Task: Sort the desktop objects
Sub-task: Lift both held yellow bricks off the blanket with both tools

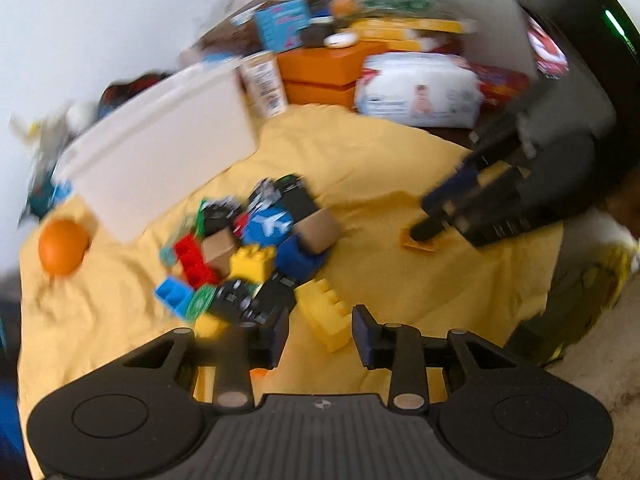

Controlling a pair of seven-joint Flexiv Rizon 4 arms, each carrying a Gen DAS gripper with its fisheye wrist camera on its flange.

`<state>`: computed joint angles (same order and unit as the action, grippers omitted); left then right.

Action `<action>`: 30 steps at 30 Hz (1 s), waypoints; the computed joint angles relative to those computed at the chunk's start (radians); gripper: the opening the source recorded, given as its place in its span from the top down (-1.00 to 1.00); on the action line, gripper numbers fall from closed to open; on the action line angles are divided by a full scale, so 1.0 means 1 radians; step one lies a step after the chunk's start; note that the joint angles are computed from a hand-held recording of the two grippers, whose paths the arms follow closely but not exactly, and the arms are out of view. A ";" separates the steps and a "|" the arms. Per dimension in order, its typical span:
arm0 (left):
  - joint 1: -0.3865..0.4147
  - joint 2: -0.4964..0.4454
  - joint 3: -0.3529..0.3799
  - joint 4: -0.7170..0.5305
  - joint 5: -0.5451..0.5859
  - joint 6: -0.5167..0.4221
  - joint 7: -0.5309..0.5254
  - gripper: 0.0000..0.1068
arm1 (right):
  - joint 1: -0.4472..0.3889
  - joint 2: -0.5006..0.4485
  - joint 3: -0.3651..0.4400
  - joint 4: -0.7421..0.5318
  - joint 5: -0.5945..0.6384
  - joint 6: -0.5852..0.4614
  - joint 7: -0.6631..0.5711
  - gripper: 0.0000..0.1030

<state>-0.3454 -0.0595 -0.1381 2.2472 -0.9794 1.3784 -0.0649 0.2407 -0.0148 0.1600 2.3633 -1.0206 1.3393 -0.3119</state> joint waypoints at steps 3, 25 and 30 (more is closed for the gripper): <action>-0.001 -0.023 0.003 -0.011 0.106 0.000 -0.097 0.27 | -0.026 0.010 -0.018 0.010 -0.042 0.030 0.096 0.47; 0.105 -0.087 -0.018 -0.054 0.291 -0.080 -0.405 0.38 | -0.055 -0.022 -0.048 0.028 -0.050 0.147 0.268 0.44; 0.108 -0.090 -0.019 -0.060 0.287 -0.089 -0.403 0.38 | -0.008 -0.061 -0.017 0.024 0.193 0.149 0.095 0.47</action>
<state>-0.2373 -0.1491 -0.1572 2.1874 -0.6921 1.2889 -0.4683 0.2330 -0.0754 0.1433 2.3875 -0.8273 1.4879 -0.2167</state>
